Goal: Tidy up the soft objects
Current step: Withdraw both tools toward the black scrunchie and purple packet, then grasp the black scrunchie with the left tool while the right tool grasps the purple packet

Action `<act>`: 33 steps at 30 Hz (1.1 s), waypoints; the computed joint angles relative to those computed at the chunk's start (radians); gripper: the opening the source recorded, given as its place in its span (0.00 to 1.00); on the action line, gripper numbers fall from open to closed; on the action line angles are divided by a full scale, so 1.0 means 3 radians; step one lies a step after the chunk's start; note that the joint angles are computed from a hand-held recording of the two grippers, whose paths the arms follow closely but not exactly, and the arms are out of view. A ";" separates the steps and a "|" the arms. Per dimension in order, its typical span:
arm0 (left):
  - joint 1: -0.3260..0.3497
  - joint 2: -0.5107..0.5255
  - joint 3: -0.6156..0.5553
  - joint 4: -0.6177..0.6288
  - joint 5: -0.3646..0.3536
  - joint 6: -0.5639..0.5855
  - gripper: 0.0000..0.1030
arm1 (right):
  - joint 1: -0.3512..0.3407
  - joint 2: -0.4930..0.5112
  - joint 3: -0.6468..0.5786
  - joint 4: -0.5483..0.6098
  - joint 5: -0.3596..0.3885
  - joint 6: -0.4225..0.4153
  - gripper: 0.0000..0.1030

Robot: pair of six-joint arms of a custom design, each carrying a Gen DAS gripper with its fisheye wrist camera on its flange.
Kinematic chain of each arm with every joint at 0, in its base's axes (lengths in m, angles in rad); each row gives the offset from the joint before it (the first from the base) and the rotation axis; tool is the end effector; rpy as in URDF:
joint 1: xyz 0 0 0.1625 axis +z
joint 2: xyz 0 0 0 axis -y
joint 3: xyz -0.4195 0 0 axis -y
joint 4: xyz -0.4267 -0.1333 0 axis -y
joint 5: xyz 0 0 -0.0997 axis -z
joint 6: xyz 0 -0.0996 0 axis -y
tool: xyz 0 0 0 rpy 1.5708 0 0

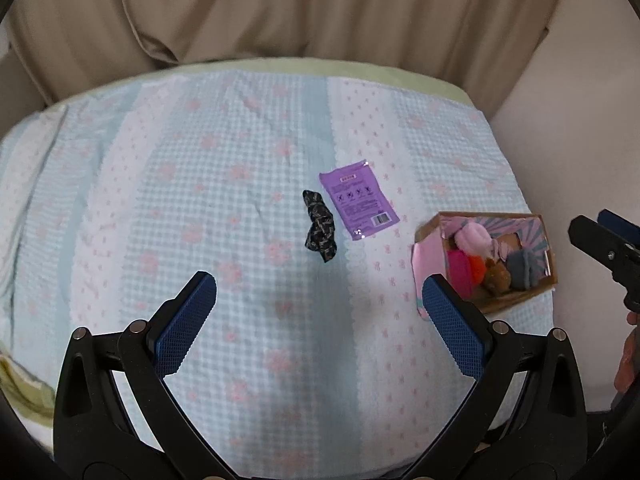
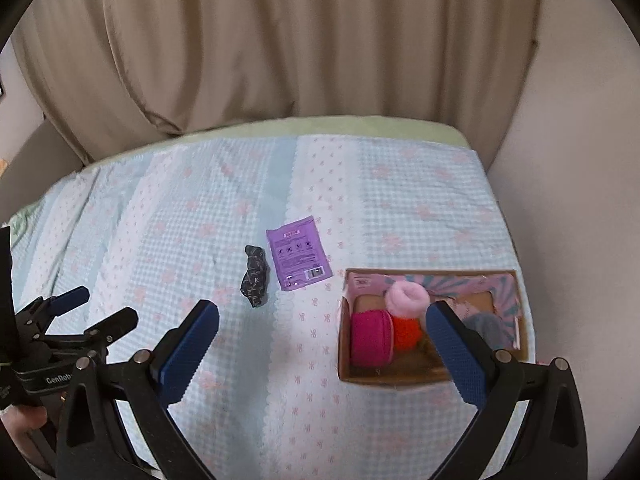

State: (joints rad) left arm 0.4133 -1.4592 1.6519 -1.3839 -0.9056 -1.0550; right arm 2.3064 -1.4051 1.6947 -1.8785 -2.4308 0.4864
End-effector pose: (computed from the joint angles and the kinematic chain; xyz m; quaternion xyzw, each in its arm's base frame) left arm -0.4063 -0.3909 0.3879 0.1091 0.9238 -0.2068 0.3031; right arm 0.4314 -0.3905 0.3912 0.1092 -0.9023 0.2459 0.3367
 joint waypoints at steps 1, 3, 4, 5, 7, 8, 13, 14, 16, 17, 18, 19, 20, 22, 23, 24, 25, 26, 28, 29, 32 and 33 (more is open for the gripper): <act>0.0067 -0.0003 0.0052 -0.0106 -0.0008 0.0061 1.00 | -0.0054 0.0052 -0.0004 -0.0055 0.0018 -0.0086 1.00; 0.0230 0.0007 0.0179 -0.0357 -0.0031 0.0202 1.00 | -0.0197 0.0182 -0.0013 -0.0184 0.0067 -0.0304 1.00; 0.0297 0.0027 0.0220 -0.0457 -0.0045 0.0254 1.00 | -0.0261 0.0232 -0.0018 -0.0225 0.0098 -0.0388 1.00; 0.0385 0.0056 0.0280 -0.0600 -0.0056 0.0325 1.00 | -0.0337 0.0298 -0.0026 -0.0278 0.0137 -0.0483 1.00; 0.0514 0.0125 0.0362 -0.0805 -0.0065 0.0419 0.99 | -0.0485 0.0447 -0.0063 -0.0342 0.0212 -0.0653 1.00; 0.0575 0.0161 0.0390 -0.0885 -0.0071 0.0458 0.99 | -0.0551 0.0520 -0.0082 -0.0380 0.0241 -0.0726 1.00; 0.0916 0.0416 0.0525 -0.1434 -0.0148 0.0720 0.99 | -0.0900 0.0923 -0.0272 -0.0422 0.0457 -0.0923 1.00; 0.0976 0.0467 0.0531 -0.1519 -0.0187 0.0767 0.99 | -0.0952 0.1013 -0.0326 -0.0389 0.0469 -0.0941 1.00; 0.1110 0.0583 0.0556 -0.1724 -0.0240 0.0881 0.98 | -0.1055 0.1200 -0.0444 -0.0304 0.0510 -0.1001 1.00; 0.1154 0.0631 0.0559 -0.1784 -0.0243 0.0918 0.97 | -0.1105 0.1282 -0.0495 -0.0280 0.0538 -0.1034 1.00; 0.1221 0.0702 0.0563 -0.1889 -0.0243 0.0987 0.96 | -0.1156 0.1370 -0.0556 -0.0227 0.0555 -0.1042 1.00; 0.1258 0.0744 0.0568 -0.1960 -0.0238 0.1033 0.96 | -0.1197 0.1444 -0.0604 -0.0199 0.0560 -0.1055 1.00; 0.1309 0.0806 0.0576 -0.2062 -0.0230 0.1103 0.94 | -0.1238 0.1515 -0.0647 -0.0188 0.0559 -0.1073 1.00; 0.1382 0.0906 0.0571 -0.2153 -0.0228 0.1175 0.88 | -0.1323 0.1657 -0.0743 -0.0152 0.0559 -0.1096 1.00; 0.1410 0.0941 0.0568 -0.2183 -0.0241 0.1193 0.82 | -0.1359 0.1712 -0.0774 -0.0152 0.0569 -0.1110 1.00; 0.1443 0.0983 0.0576 -0.2236 -0.0258 0.1220 0.80 | -0.1396 0.1777 -0.0817 -0.0114 0.0573 -0.1110 1.00; 0.1473 0.1029 0.0582 -0.2273 -0.0261 0.1233 0.79 | -0.1417 0.1820 -0.0840 -0.0093 0.0568 -0.1121 1.00; 0.1491 0.1056 0.0588 -0.2302 -0.0258 0.1238 0.79 | -0.1433 0.1858 -0.0848 -0.0101 0.0550 -0.1148 1.00; 0.1518 0.1109 0.0609 -0.2396 -0.0227 0.1274 0.78 | -0.1464 0.1917 -0.0859 -0.0079 0.0534 -0.1161 1.00; 0.1530 0.1140 0.0607 -0.2423 -0.0207 0.1303 0.72 | -0.1481 0.1933 -0.0856 -0.0085 0.0558 -0.1162 1.00; 0.1540 0.1240 0.0562 -0.2400 -0.0114 0.1387 0.66 | -0.1499 0.1946 -0.0802 -0.0186 0.0552 -0.1193 1.00; 0.1532 0.1271 0.0549 -0.2389 -0.0078 0.1423 0.61 | -0.1497 0.1948 -0.0789 -0.0212 0.0540 -0.1194 1.00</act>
State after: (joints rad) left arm 0.8729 -1.0780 1.8165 -2.1005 -0.9290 -0.6281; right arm 1.8573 -0.8208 1.4580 -1.9421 -2.2687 0.1282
